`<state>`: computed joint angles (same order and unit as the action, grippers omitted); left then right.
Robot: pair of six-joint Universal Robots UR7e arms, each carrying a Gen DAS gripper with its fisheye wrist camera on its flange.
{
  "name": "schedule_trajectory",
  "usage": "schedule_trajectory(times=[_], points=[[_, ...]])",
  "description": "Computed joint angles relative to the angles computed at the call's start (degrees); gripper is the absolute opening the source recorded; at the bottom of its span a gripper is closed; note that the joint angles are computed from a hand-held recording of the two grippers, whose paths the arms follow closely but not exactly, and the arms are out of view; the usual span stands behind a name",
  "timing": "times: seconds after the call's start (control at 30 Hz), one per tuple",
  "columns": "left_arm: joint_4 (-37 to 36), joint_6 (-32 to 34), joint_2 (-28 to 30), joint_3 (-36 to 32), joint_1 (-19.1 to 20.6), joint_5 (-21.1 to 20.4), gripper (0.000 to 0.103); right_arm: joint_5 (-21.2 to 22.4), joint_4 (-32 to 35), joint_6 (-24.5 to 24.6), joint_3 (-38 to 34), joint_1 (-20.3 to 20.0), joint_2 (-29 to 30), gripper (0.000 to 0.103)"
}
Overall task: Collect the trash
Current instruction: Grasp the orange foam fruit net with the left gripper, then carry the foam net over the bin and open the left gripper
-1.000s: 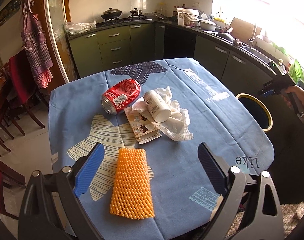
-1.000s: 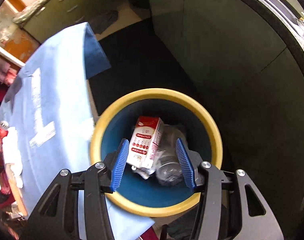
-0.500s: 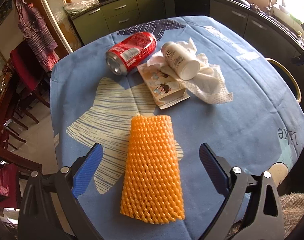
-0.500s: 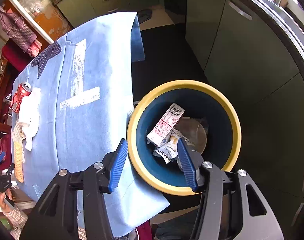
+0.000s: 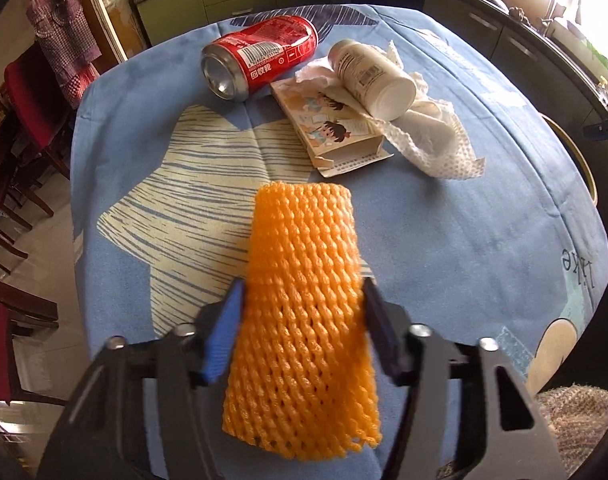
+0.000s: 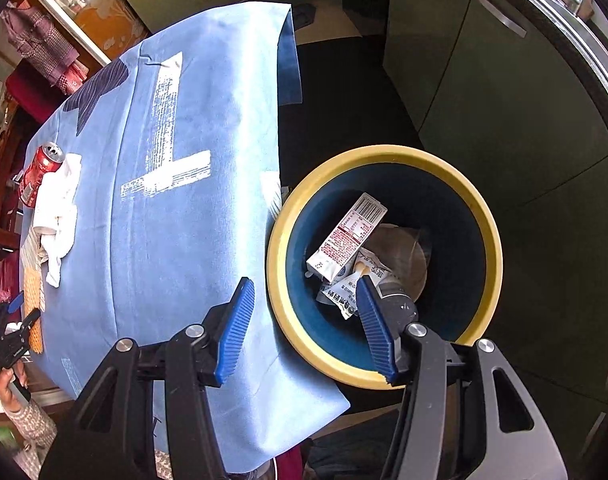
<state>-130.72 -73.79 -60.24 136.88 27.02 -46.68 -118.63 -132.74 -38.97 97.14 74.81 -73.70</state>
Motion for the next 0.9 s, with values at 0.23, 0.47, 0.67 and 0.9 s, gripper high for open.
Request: schedule_trajectory(times=[0.23,0.47,0.67,0.9], points=[[-2.02,1.23,-0.63,0.21,-1.6,2.3,0.013,0.45,0.13,-0.31,0.25,-0.16,-0.36,0.053],[-9.85,14.79,2.3,-4.84,-3.48,2.32,0.013,1.3,0.06,-1.04,0.19,-0.83,-1.56,0.053],[-19.55,38.48,14.29,-19.58,-1.28,-0.92,0.013,1.68,-1.88,-3.43,1.2,-2.75,-4.7,0.053],[-22.72,57.97,34.09,-45.56,4.18,-12.57,0.014,3.96,-2.86,-6.58,1.56,-7.55,-9.7,0.054]])
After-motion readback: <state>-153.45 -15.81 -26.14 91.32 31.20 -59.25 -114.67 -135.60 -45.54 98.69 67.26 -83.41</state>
